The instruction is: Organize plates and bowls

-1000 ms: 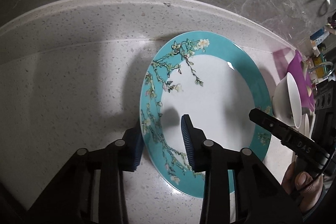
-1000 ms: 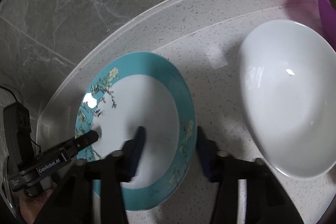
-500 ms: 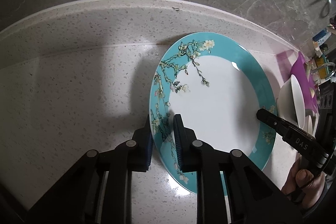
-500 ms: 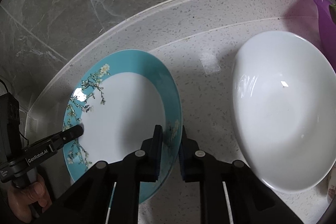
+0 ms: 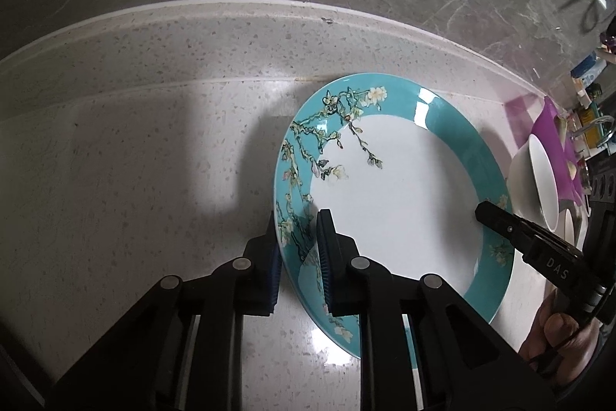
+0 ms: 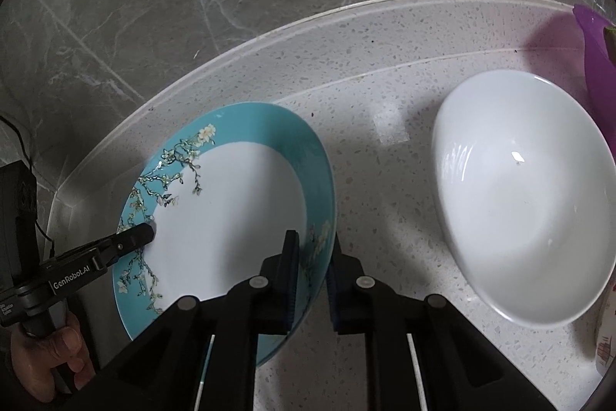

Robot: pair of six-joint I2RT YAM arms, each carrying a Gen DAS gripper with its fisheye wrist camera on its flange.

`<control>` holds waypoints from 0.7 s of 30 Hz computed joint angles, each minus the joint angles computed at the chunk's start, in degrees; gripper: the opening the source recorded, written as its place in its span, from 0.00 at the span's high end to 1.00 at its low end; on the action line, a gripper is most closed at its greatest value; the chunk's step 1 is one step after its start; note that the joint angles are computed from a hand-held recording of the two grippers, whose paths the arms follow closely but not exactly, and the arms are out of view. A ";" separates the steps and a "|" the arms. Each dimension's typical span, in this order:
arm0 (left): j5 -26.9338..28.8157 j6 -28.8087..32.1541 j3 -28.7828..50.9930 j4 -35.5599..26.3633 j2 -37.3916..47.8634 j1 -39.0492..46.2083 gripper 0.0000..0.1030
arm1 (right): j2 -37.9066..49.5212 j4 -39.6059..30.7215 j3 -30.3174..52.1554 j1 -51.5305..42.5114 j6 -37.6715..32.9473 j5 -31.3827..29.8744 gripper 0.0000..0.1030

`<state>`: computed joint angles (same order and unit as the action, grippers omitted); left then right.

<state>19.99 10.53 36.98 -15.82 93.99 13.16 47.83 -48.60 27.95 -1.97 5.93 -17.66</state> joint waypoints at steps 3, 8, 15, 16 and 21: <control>0.14 0.24 -1.67 0.07 -1.78 0.19 0.86 | -1.99 -1.55 0.03 0.59 -0.07 0.51 0.86; 0.46 0.27 -4.21 0.05 -5.17 0.29 0.86 | -5.39 -3.45 0.53 2.49 0.54 1.90 0.87; 0.22 0.32 -7.67 -0.60 -9.82 -0.78 0.86 | -7.26 -5.10 0.57 2.48 -0.30 2.32 0.87; 0.31 0.32 -8.42 -0.53 -10.56 -0.76 0.86 | -7.32 -5.08 0.60 2.62 -0.32 2.47 0.87; 0.88 1.04 -11.02 -1.24 -14.25 0.08 0.86 | -8.58 -5.72 0.79 3.24 -0.36 2.92 0.87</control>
